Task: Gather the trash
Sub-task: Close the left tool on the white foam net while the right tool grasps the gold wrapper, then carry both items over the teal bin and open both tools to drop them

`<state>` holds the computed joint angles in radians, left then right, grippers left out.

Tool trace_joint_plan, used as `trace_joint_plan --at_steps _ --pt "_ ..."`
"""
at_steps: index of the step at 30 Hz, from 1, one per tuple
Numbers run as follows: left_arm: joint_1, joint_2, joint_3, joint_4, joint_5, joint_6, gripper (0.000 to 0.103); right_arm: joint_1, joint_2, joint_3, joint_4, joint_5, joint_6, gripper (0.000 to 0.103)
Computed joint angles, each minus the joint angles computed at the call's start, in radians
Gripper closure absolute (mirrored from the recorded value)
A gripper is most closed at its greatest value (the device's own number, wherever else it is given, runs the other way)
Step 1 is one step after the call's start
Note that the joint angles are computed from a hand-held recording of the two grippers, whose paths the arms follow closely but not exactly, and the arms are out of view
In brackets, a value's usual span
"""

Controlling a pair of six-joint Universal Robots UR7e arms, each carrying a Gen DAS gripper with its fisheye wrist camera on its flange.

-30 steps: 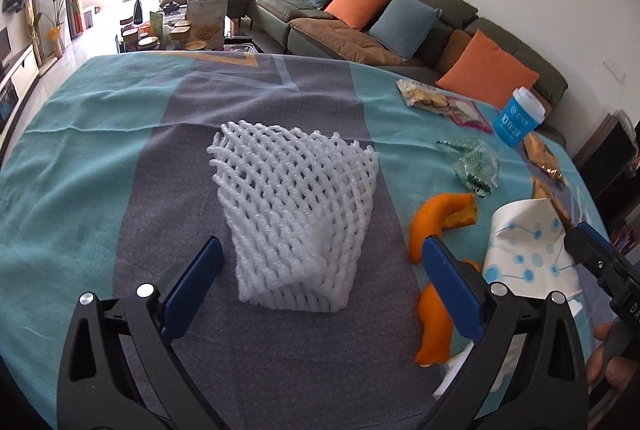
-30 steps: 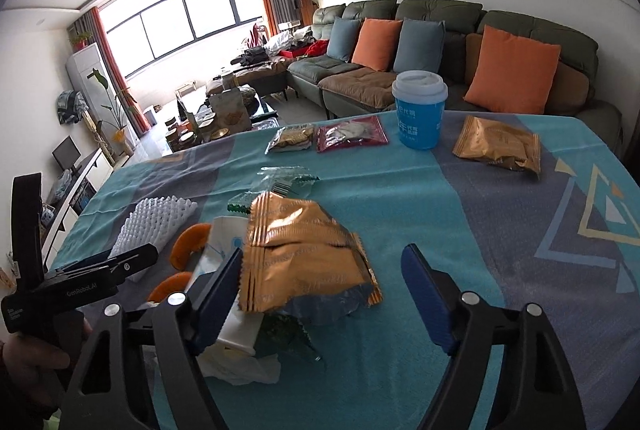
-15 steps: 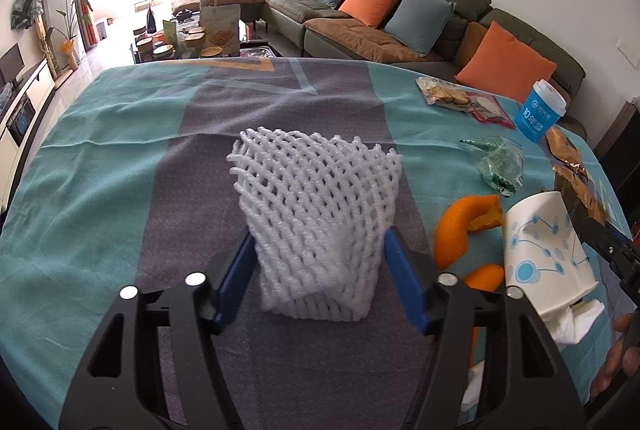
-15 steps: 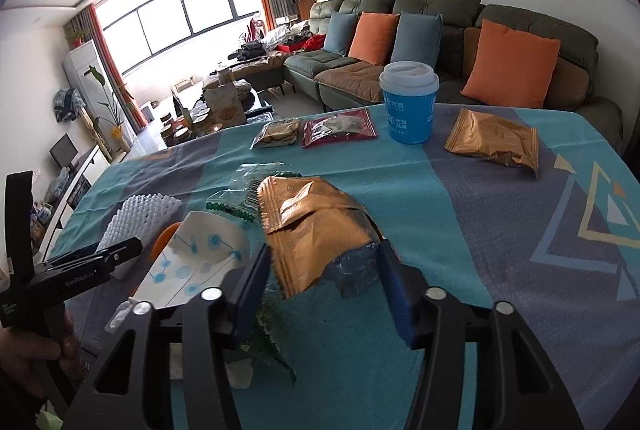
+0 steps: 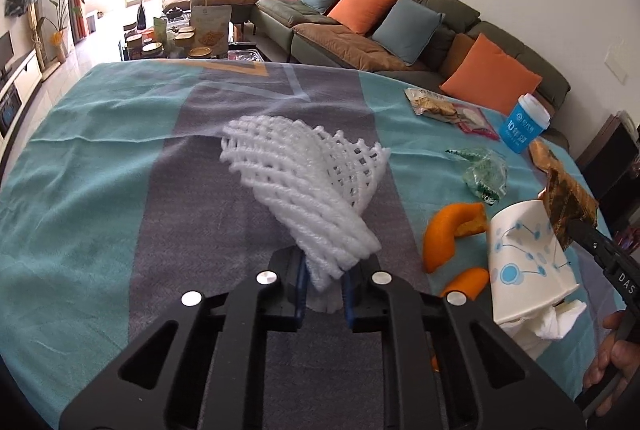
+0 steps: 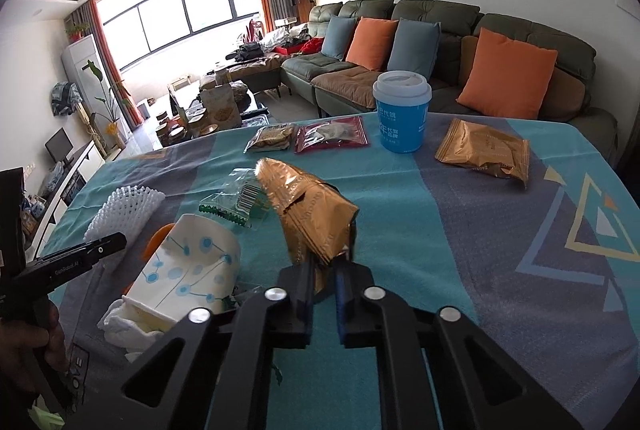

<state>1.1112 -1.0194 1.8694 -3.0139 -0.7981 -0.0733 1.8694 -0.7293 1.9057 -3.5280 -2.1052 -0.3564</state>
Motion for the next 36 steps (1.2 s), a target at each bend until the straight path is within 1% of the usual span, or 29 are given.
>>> trace_joint_plan --at_steps 7,9,19,26,32,36 --pt "-0.019 -0.037 0.058 -0.084 -0.003 0.023 0.09 0.019 -0.009 0.018 -0.039 0.0 -0.013 0.101" --pt "-0.031 -0.053 0.079 -0.113 0.008 0.036 0.09 0.028 -0.013 0.025 -0.055 0.003 -0.019 0.101" --pt "-0.112 -0.206 0.214 -0.223 0.043 0.053 0.09 0.105 -0.024 0.042 -0.103 0.031 -0.047 0.101" --pt "-0.183 -0.332 0.327 -0.287 0.118 0.086 0.09 0.168 -0.009 0.036 -0.1 0.069 -0.052 0.101" --pt "-0.226 -0.466 0.417 -0.309 0.204 0.085 0.09 0.224 0.022 0.012 -0.068 0.136 -0.044 0.101" --pt "-0.258 -0.551 0.467 -0.316 0.276 0.087 0.09 0.26 0.057 -0.025 -0.03 0.191 -0.043 0.101"
